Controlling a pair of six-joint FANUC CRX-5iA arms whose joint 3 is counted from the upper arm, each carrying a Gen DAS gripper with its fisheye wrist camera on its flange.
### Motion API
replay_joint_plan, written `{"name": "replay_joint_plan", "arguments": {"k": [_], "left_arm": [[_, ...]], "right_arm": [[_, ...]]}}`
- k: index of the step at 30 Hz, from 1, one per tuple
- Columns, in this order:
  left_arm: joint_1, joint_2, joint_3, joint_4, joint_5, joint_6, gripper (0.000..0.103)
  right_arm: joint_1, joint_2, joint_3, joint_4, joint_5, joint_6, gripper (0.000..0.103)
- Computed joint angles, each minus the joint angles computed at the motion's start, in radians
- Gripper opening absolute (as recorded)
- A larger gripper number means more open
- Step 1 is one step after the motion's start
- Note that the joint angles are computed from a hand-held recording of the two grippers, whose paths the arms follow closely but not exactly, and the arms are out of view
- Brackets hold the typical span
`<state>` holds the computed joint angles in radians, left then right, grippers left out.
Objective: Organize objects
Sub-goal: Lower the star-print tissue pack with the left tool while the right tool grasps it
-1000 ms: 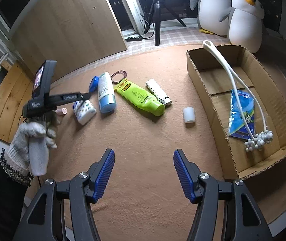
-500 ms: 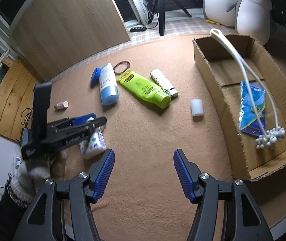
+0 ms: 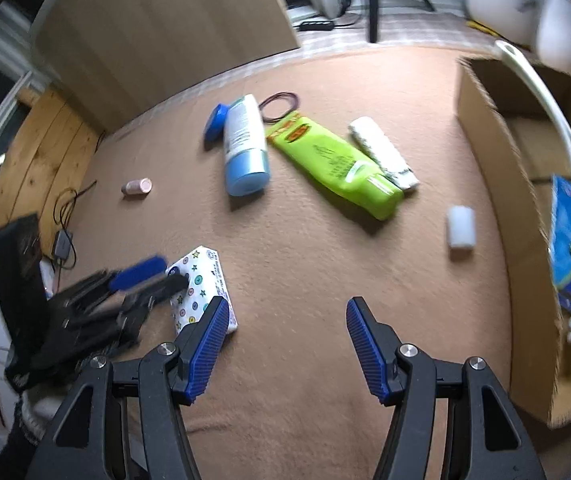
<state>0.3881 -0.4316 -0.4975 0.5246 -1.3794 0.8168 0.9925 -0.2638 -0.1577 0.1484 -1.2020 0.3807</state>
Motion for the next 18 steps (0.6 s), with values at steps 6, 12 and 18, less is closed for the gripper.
{"name": "replay_joint_plan", "arguments": {"k": [6, 12, 18], "left_arm": [[0.077, -0.027, -0.057, 0.050, -0.096, 0.001, 0.052], [0.067, -0.022, -0.071, 0.069, -0.089, 0.011, 0.052], [0.053, -0.002, -0.071, 0.077, -0.074, 0.041, 0.051]], "right_arm": [[-0.057, 0.114, 0.114, -0.122, -0.002, 0.216, 0.057], [-0.114, 0.211, 0.204, -0.253, -0.025, 0.371, 0.057], [-0.155, 0.242, 0.228, -0.336, -0.026, 0.412, 0.051]]}}
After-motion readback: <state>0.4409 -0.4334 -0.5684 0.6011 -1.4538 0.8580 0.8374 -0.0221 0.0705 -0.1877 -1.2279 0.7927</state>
